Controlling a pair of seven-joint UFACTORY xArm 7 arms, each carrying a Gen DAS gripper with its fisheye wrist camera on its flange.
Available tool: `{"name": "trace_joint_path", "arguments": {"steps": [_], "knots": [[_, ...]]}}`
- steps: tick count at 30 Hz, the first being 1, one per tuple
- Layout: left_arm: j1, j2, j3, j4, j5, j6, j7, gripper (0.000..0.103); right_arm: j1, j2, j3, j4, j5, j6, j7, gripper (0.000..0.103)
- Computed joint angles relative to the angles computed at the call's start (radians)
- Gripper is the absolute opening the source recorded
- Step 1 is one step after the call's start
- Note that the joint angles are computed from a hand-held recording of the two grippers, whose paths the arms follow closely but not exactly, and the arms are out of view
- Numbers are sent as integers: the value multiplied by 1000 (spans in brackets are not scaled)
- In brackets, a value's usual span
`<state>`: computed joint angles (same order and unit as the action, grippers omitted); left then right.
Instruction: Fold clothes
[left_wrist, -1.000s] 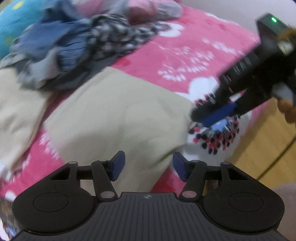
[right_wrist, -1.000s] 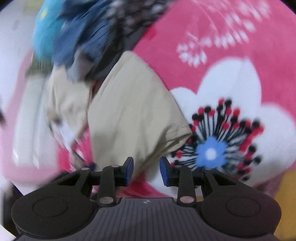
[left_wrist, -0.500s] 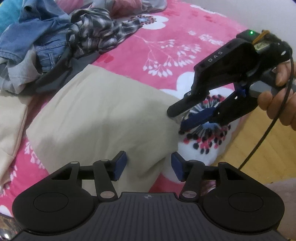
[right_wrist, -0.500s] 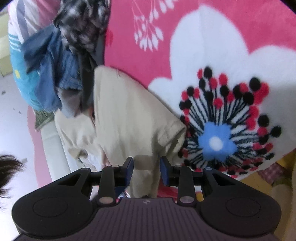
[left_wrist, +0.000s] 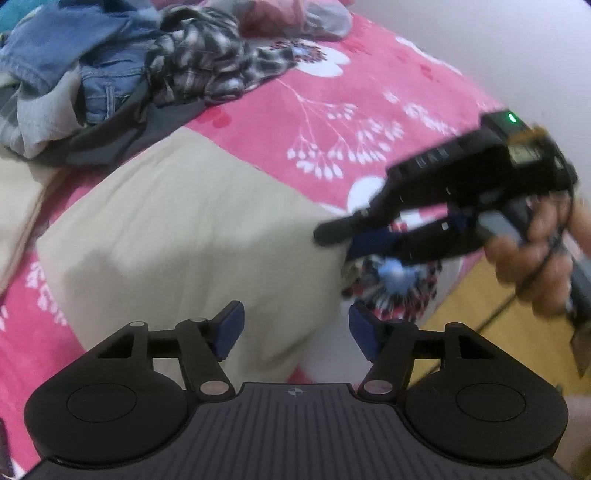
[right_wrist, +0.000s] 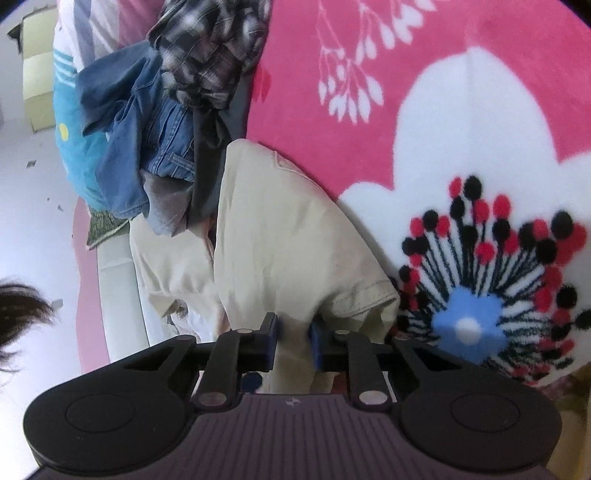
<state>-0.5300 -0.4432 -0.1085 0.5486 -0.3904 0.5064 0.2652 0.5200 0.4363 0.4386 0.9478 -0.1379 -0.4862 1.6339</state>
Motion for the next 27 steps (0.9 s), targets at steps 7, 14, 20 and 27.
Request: {"name": "trace_joint_path", "arguments": {"steps": [7, 14, 20, 27], "knots": [[31, 86, -42, 36, 118, -19, -9, 49, -10, -6, 2, -4, -25, 3, -19, 20], [60, 65, -91, 15, 244, -70, -17, 16, -25, 7, 12, -14, -40, -34, 10, 20], [202, -16, -275, -62, 566, -218, -203, 10, -32, -1, 15, -33, -58, -51, 50, 21], [318, -72, -440, -153, 872, -321, -320, 10, -16, -23, 12, -63, -33, -90, 107, 22]]}}
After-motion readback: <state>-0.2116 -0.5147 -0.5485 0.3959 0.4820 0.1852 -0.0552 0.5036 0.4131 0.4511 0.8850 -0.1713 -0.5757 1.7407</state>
